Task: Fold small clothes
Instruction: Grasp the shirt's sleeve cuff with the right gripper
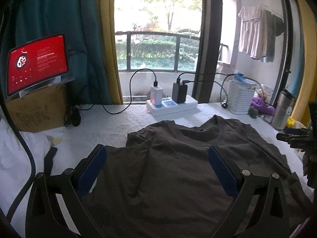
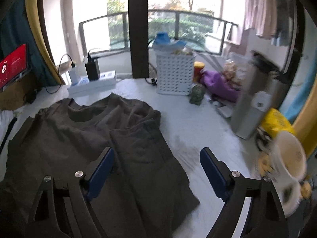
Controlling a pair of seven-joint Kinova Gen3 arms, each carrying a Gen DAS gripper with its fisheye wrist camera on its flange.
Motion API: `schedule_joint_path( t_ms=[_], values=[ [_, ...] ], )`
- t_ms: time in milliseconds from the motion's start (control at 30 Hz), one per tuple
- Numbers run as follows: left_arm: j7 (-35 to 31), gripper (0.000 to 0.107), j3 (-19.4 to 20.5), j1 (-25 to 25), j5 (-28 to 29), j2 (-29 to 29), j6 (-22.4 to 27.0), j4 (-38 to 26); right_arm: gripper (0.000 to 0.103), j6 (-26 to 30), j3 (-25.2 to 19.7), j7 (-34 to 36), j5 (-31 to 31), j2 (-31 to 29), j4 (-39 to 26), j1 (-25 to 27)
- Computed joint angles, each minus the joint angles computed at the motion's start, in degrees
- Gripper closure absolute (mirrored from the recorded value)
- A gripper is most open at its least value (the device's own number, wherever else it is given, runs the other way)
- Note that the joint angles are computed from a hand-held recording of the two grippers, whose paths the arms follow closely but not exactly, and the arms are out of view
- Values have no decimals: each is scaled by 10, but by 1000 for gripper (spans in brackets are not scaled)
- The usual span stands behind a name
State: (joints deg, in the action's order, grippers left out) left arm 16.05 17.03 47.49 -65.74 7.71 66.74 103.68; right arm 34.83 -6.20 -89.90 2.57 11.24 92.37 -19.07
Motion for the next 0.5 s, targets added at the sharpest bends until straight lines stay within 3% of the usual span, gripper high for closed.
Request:
schedule_joint_path(
  t_ms=[100,367,400,433,467,500],
  values=[
    [-14,7,-9,-15,12,6,-16,-5,29,32,-13,56,-28,51,-53,18],
    [-39,7,-29,-36,45,18,-42,-15,31,115,-24,150,-70,154,-169,29],
    [-41,7,-30,-37,48,20,-44,-16,36,124,-26,161,-77,162,-178,31],
    [-45,7,-31,-37,52,22,-46,-17,52,131,-27,168,-81,167,-183,31],
    [-49,7,-33,-37,54,24,-47,-19,61,136,-28,176,-85,170,-185,32],
    [-52,7,-34,-37,56,25,-49,-21,64,130,-28,182,-90,168,-181,32]
  ],
)
